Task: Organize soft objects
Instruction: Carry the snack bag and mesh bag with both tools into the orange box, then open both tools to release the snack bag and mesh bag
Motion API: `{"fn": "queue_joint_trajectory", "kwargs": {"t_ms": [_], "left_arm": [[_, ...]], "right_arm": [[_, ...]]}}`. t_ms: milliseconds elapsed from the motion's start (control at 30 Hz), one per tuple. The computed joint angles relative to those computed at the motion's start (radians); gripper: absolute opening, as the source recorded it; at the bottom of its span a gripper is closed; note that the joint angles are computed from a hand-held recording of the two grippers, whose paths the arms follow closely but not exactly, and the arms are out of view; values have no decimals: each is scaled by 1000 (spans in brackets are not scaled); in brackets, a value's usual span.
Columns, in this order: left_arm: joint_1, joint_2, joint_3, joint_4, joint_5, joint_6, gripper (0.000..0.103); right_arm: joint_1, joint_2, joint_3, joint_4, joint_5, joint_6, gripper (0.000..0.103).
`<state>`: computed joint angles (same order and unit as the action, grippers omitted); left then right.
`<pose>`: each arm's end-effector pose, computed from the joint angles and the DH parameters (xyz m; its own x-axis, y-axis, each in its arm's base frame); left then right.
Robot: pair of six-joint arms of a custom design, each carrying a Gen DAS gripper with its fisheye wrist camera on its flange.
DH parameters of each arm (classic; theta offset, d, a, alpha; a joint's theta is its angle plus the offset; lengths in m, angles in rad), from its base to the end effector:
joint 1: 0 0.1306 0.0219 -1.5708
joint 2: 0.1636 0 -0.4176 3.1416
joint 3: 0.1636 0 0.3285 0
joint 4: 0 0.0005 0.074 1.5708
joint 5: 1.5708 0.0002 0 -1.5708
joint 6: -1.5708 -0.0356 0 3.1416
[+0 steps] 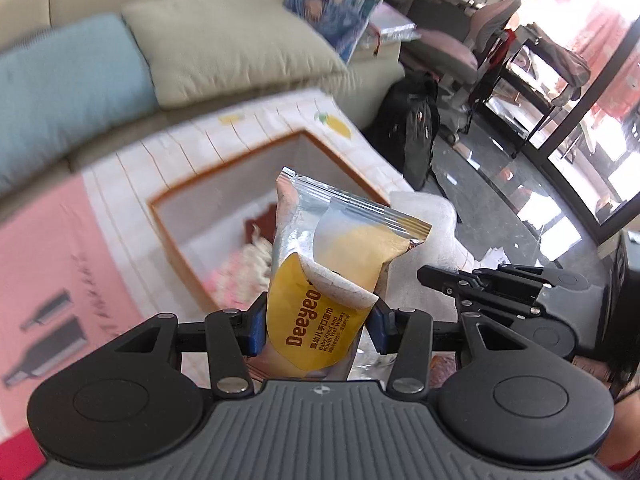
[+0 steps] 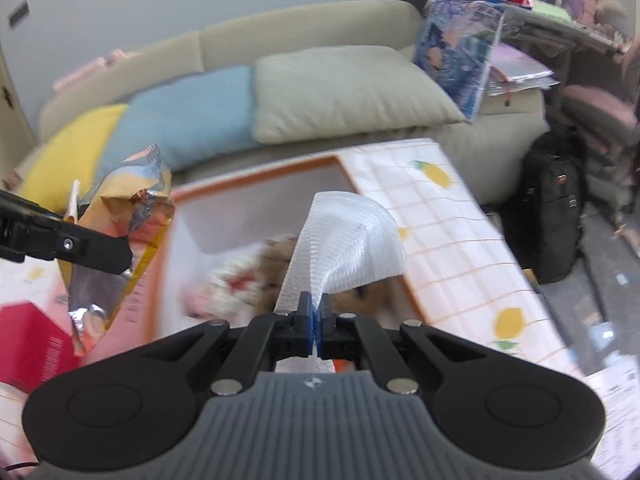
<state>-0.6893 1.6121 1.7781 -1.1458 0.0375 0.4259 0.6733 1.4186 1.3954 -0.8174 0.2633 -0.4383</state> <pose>0.3783 -0.3142 0.5026 -0.8528 0.1679 -0.4945 0.3287 0.9083 -0.2586 0.3401 0.2588 0.4597 -0.7253 -0.0544 -0.6863 -0.1751 0.9787 0.1075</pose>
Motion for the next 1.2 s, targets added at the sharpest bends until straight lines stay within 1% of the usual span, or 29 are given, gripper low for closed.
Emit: {"fn": "queue_joint_trajectory", "kwargs": {"t_ms": [67,200,333,467,700,767,800,833,900,933,967,1033,1133,1167,1200], "left_arm": [[-6,27,7,-11,11,6,55],[-12,71,14,-24,30,15,55],[-15,123,42,-64,23,14,55],[-20,152,57,-88,14,16,55],[-33,201,96,-146,-23,-13,55],[-38,211,106,-162,-49,-27,55],[-40,213,107,-167,-63,-30,56],[-41,216,110,-173,-72,-31,56],[-40,219,112,-181,-73,-29,58],[-40,219,111,-183,-74,-26,58],[-41,219,112,-185,-80,-24,64],[-42,212,103,-178,-89,-23,67],[-37,192,88,-152,-83,-26,74],[-34,182,81,-138,-77,-24,78],[-33,174,78,-130,-75,-23,80]], "right_arm": [[-7,13,-8,-6,16,8,0],[-38,30,-31,0,-20,6,0],[-53,57,-32,-14,-34,22,0],[-55,78,-28,-31,-53,27,0],[-58,113,-13,-71,-99,21,0],[-57,114,-14,-73,-101,25,2],[-55,114,-14,-73,-99,25,5],[-54,114,-14,-74,-97,25,5],[-52,110,-14,-72,-95,26,6],[-50,107,-13,-72,-94,27,7],[-50,104,-12,-72,-96,30,9],[-48,101,-7,-76,-91,33,26],[-46,94,0,-77,-83,40,36],[-45,93,5,-82,-79,39,40],[-43,91,10,-89,-70,34,47]]}}
